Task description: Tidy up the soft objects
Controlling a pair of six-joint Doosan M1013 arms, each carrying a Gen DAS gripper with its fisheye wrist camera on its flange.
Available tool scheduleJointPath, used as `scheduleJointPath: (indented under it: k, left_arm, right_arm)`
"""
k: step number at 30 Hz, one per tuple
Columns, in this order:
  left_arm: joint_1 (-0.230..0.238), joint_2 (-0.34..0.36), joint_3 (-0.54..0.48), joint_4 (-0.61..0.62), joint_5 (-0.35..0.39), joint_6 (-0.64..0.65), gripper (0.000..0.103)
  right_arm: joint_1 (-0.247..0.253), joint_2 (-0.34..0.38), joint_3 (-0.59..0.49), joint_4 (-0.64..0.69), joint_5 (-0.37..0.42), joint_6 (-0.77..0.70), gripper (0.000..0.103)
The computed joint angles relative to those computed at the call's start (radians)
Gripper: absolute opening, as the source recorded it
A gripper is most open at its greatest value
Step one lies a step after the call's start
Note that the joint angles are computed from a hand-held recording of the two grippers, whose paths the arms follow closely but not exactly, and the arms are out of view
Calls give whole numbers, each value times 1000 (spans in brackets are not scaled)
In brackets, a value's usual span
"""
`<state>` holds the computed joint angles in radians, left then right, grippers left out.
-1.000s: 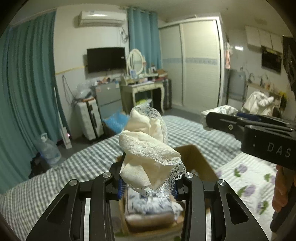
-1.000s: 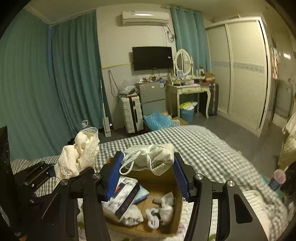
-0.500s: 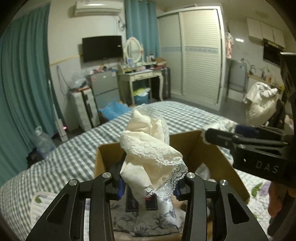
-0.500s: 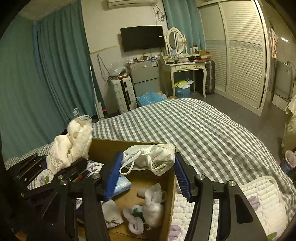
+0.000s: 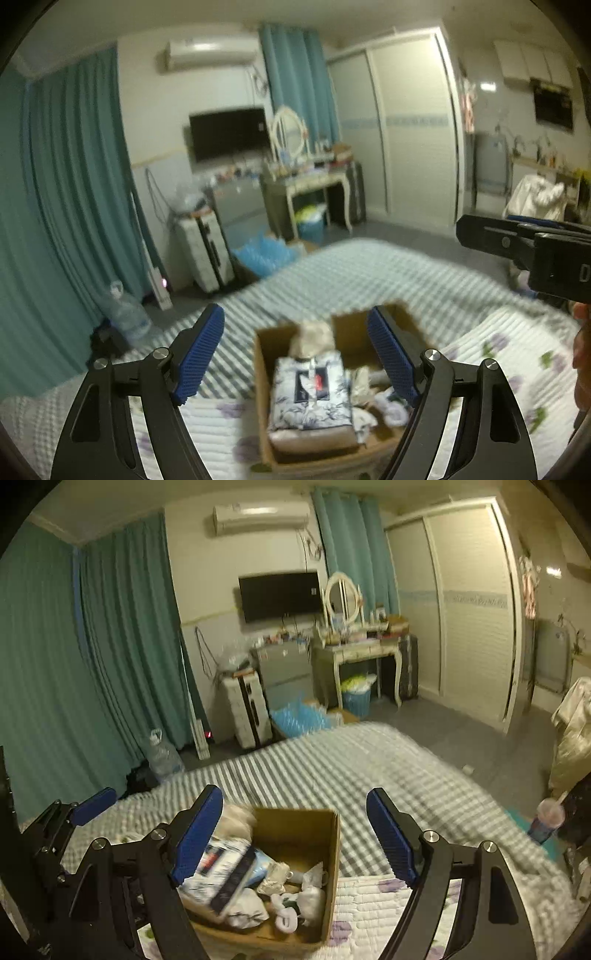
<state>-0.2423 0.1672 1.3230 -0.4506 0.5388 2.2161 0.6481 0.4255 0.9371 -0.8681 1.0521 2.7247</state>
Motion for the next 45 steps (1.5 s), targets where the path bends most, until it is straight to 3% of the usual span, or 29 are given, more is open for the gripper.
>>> scheduleJointPath:
  k: [3,5,10,12,14,17,19,26,29,34,39,45]
  left_arm:
    - [23,-68,14,-86,-19,46,92]
    - [40,-116,30,-142,-35,79,93]
    - [91,-212,68,-251,-38,120,93]
    - [114,-237,81,-297,-26,142,93]
    - [144,-258,96,-389,-12,223,93]
    - [155,-308,165,-454,-74,342,93]
    - [176,-329,203,-530,-68,428,93]
    - [209,-325,292,-665,-42,533,93]
    - [212,-303,318,-656,-19,517,93]
    - [188,-273,368,-616,-72,527,93]
    - [186,-241,370,-547,-49,473,93]
    - [197,-235,380,-569,-16,497,93]
  right_arm:
    - [60,-18,-51,-85,66,-12,81]
    - [110,-21,-97,-160,142,-24,83]
    - [215,-31,-163,-284,234,-70,96]
    - [256,-39,-161,-340,252,-58,103]
    - [290,-45,-151,-383,266,-36,103]
    - [322,-55,-117,-412,269,-1,103]
    - [338,-75,-65,-435,269,43,103]
    - [364,-88,95,-514,267,225,103]
    - [351,-85,152,-498,244,278,103]
    - [321,-72,207,-412,216,331,103]
    - [305,-57,226,-381,210,345,103]
    - [296,-49,232,-358,217,352,103]
